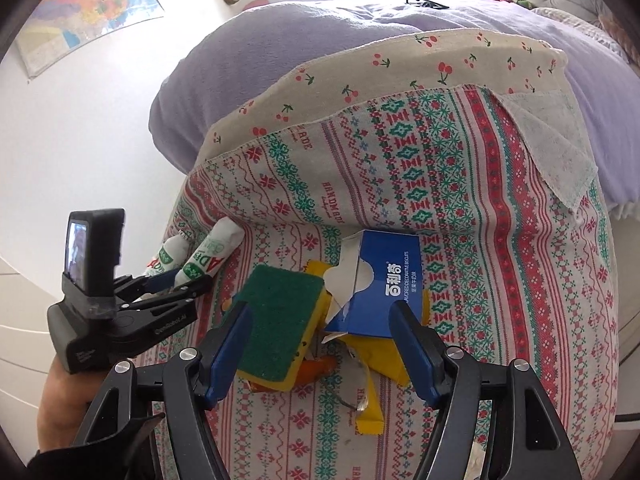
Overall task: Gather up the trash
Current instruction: 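Grasp the white AD milk bottle with the left gripper while the right grasps the green sponge, then drop the bottle and sponge into the white bin with both grippers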
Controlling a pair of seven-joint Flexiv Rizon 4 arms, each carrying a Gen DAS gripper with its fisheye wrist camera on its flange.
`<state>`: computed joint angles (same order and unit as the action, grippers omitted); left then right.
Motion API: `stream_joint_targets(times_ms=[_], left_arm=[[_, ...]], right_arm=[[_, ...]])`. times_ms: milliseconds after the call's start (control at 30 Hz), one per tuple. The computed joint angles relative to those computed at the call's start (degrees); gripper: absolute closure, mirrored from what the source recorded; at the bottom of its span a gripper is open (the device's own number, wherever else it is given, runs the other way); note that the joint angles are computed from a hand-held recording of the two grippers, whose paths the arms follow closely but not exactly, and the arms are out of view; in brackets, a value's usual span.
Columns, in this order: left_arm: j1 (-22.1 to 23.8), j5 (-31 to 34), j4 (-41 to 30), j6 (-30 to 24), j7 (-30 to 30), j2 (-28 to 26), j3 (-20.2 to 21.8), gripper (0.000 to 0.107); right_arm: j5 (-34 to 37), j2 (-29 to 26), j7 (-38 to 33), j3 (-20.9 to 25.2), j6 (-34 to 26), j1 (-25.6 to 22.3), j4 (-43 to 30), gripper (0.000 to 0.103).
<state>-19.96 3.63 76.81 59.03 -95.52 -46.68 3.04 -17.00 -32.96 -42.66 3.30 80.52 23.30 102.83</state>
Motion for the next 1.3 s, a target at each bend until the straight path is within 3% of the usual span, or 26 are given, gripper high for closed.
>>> stream_joint_targets(times_ms=[167, 333, 433, 700, 833, 967, 1300], left_arm=[[3.6, -5.8, 6.7, 5.5, 1.5, 3.6, -5.2, 0.063], [4.4, -10.1, 10.7, 7.5, 2.2, 6.1, -7.2, 0.063], [3.6, -10.9, 13.1, 8.7, 0.6, 7.8, -6.1, 0.063], [8.0, -16.5, 19.8, 14.3, 3.3, 11.0, -10.1, 0.063], [7.3, -16.7, 20.4, 14.0, 3.3, 11.7, -8.9, 0.063], [7.9, -17.4, 22.1, 15.0, 3.5, 12.5, -8.8, 0.063], [11.8, -21.8, 27.9, 19.7, 4.7, 15.4, -11.1, 0.063]], right_arm=[[-0.4, -0.1, -0.9, 0.2, 0.0, 0.1, -0.3, 0.031], [-0.5, -0.7, -1.8, 0.7, -0.3, 0.4, -0.9, 0.031], [-0.4, -1.6, -3.8, 2.2, -1.0, 0.1, -2.1, 0.031], [-3.6, -3.2, -3.1, -0.9, -4.1, 4.7, -3.7, 0.029], [-4.9, -4.0, -1.1, -2.3, -5.2, 6.0, -4.3, 0.029], [-7.6, -4.1, 3.0, -6.0, -5.1, 8.6, -3.8, 0.042], [-12.5, -0.9, 7.8, -11.5, 7.4, 11.3, 2.0, 0.046]])
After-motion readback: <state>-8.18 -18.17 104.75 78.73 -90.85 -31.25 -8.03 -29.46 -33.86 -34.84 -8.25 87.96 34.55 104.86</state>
